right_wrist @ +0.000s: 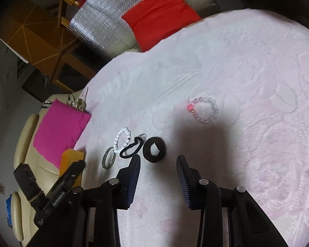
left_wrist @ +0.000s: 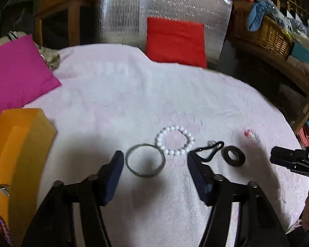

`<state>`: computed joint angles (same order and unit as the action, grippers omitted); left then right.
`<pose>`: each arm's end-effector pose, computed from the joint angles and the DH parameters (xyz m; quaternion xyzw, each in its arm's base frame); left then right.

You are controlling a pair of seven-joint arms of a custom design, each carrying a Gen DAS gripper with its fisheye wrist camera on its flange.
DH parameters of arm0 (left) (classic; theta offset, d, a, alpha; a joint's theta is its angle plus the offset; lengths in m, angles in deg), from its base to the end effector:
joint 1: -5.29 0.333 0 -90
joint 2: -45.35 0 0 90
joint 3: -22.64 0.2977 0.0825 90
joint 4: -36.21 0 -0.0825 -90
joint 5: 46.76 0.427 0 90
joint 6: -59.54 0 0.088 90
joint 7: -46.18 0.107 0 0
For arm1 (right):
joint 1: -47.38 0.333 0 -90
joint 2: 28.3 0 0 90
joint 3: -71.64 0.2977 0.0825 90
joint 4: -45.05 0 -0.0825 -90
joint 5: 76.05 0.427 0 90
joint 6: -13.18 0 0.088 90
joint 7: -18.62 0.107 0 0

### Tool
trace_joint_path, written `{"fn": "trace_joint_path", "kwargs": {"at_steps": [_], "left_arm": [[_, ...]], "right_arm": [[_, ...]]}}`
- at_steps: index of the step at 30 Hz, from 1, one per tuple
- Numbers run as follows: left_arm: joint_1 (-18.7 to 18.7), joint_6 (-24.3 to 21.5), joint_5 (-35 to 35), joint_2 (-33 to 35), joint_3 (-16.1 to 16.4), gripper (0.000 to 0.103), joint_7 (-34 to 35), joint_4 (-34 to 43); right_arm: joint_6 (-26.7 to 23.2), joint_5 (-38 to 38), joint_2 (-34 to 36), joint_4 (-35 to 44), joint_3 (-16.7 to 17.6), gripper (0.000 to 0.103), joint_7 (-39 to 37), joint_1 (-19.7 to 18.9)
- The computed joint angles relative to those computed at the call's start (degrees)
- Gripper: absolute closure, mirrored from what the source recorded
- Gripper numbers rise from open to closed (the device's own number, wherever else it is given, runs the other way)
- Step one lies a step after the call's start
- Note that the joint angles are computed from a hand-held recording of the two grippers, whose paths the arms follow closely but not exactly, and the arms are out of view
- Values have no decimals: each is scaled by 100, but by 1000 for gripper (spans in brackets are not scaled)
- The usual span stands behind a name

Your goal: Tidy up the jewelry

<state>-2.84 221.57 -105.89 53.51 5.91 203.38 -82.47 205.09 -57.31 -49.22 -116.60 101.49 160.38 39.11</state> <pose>0.5946 -0.2238 0.3715 -0.3922 0.8289 -0.3828 0.1125 0.4247 0.1189 0.3463 -0.3301 0.8448 -0.1115 0.4060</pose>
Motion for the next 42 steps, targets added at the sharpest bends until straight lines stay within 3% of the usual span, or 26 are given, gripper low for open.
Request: {"fn": "trace_joint_path", "kwargs": {"at_steps": [1, 3, 6, 11, 16, 17, 18, 20, 22, 25, 32, 42], "left_arm": [[5, -111, 37, 30, -2, 50, 16, 47], [20, -230, -24, 20, -29, 56, 216, 63], [6, -474, 60, 27, -11, 56, 287, 106], [-18, -1174, 665, 164, 87, 56, -256, 298], [-17, -1424, 887, 252, 27, 56, -389, 398], [-23, -1455, 935, 270, 20, 56, -408, 416], [-32, -1494, 1006, 297, 17, 56, -450, 438], [-32, -1662, 1177, 379, 26, 56, -599, 519], [-22, -1749, 1273, 434, 13, 56, -689, 568], [27, -1880, 1218, 489, -40, 64, -629, 635], [25, -2294, 1513, 922, -48, 64, -1337, 1085], [158, -2499, 1413, 1311, -214, 64, -1891, 1496]], "right_arm": [[-76, 166, 82, 126, 306, 63, -150, -285], [-106, -62, 228, 228, 428, 63, -74, -497], [-301, -187, 397, 473, 997, 63, 10, -1164], [-660, -740, 673, 860, 1774, 63, 278, -2144], [-1076, -1617, 714, 1167, 2809, 61, 742, -3309], [-1139, -1822, 663, 1213, 3029, 63, 826, -3538], [-1199, -1964, 609, 1234, 3139, 75, 898, -3650], [-1292, -2100, 669, 1250, 2972, 92, 902, -3509], [-1173, -2036, 639, 1107, 2584, 92, 981, -3125], [-1099, -1979, 455, 881, 1968, 92, 1050, -2516], [-862, -1961, 320, 431, 403, 92, 1142, -1018], [-811, -2388, 340, 325, -185, 92, 1448, -532]]}}
